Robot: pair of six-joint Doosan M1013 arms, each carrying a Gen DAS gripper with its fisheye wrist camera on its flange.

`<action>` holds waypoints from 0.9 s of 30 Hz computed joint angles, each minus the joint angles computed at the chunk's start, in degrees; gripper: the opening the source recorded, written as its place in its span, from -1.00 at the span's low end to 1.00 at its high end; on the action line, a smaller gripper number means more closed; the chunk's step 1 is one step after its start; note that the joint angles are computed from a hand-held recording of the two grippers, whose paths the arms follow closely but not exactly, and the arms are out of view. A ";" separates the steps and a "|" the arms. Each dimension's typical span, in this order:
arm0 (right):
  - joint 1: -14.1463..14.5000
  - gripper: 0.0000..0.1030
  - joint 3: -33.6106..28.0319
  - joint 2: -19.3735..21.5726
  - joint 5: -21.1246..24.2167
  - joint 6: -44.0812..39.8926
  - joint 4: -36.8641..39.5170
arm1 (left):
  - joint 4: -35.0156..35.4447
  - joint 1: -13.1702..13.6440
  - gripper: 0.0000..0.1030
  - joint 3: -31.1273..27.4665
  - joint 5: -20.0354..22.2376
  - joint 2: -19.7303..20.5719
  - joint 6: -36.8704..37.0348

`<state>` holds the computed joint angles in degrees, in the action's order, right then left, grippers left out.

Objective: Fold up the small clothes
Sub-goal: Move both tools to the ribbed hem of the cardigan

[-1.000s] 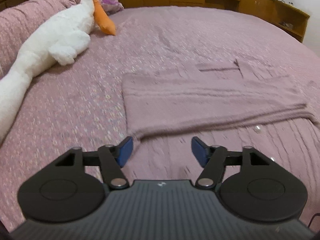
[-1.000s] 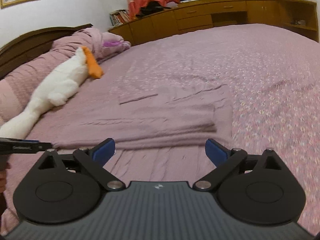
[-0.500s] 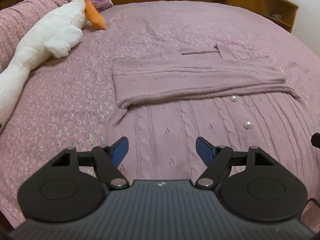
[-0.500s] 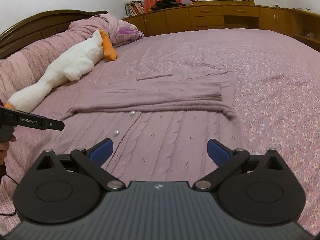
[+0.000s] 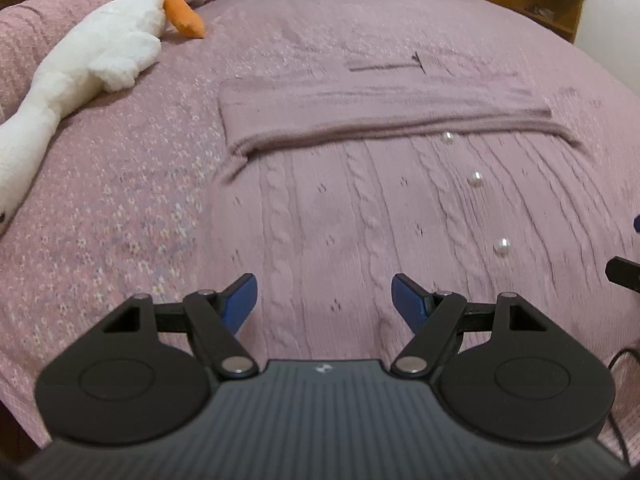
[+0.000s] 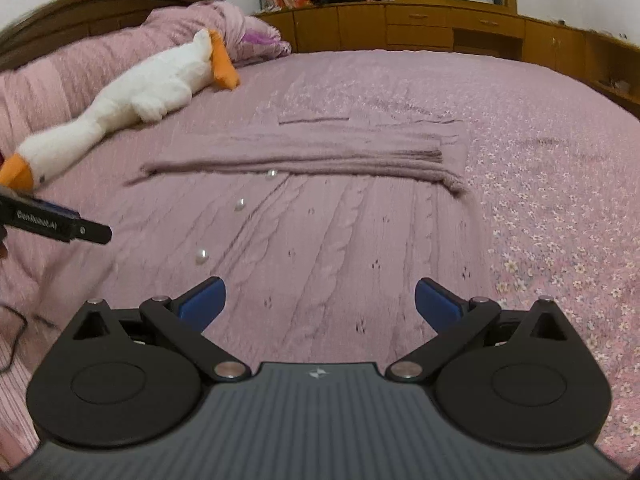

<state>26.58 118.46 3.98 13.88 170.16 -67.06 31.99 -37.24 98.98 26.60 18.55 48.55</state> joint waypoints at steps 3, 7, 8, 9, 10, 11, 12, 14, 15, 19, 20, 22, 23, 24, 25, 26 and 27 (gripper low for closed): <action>1.05 1.00 0.06 0.05 0.96 -5.48 1.37 | -0.53 -0.34 0.46 0.57 -0.08 -0.10 1.38; 2.72 1.00 -0.58 0.47 2.81 -20.31 7.88 | -5.16 -0.36 0.46 1.35 -0.57 -0.49 6.43; 3.40 1.00 -0.68 0.70 3.62 -23.29 7.77 | -6.18 -0.38 0.46 1.48 -0.62 -0.56 7.78; 3.77 1.00 -0.79 0.88 4.01 -26.53 8.62 | -6.79 -0.42 0.46 1.55 -0.69 -0.58 8.72; 4.14 1.00 -0.98 1.11 4.37 -31.45 10.75 | -7.27 -0.45 0.46 1.67 -0.82 -0.65 9.46; 4.50 1.00 -1.21 1.39 4.79 -36.54 13.05 | -7.71 -0.50 0.46 1.69 -0.93 -0.63 10.06; 4.81 1.00 -1.36 1.64 5.07 -39.85 14.26 | -8.24 -0.51 0.46 1.76 -1.15 -0.66 10.71; 5.48 1.00 -1.92 2.35 6.17 -46.84 17.65 | -8.78 -0.57 0.46 1.90 -1.54 -0.70 11.28; 5.72 1.00 -2.30 2.79 6.94 -49.34 18.98 | -8.75 -0.63 0.46 1.98 -1.75 -0.74 11.20; 6.23 1.00 -3.92 4.65 10.05 -54.33 21.39 | -11.06 -0.47 0.46 2.01 -2.40 -0.79 13.45; 6.11 1.00 -4.25 4.98 10.35 -55.45 22.51 | -11.49 -0.44 0.46 2.05 -2.64 -0.83 14.02; 5.87 1.00 -4.51 5.35 10.36 -55.26 23.10 | -11.62 -0.52 0.46 2.19 -2.97 -0.92 14.56; 5.80 1.00 -4.57 5.38 10.33 -54.01 22.44 | -11.77 -0.55 0.46 2.27 -3.16 -0.97 14.87; 5.74 1.00 -4.44 5.30 10.10 -52.23 21.13 | -12.33 -0.54 0.46 2.30 -3.32 -0.98 15.57; 5.89 1.00 -4.19 5.16 9.88 -49.48 18.91 | -13.33 -0.50 0.46 2.34 -3.48 -1.00 16.69; 5.81 1.00 -3.91 4.96 9.30 -48.53 18.13 | -14.28 -0.44 0.46 2.36 -3.59 -0.99 17.76; 5.80 1.00 -3.54 4.75 8.68 -46.86 16.43 | -15.00 -0.44 0.46 2.36 -3.64 -1.00 18.60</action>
<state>32.38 114.93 8.73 22.56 123.31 -50.63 16.99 -37.68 101.34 22.96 17.55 67.15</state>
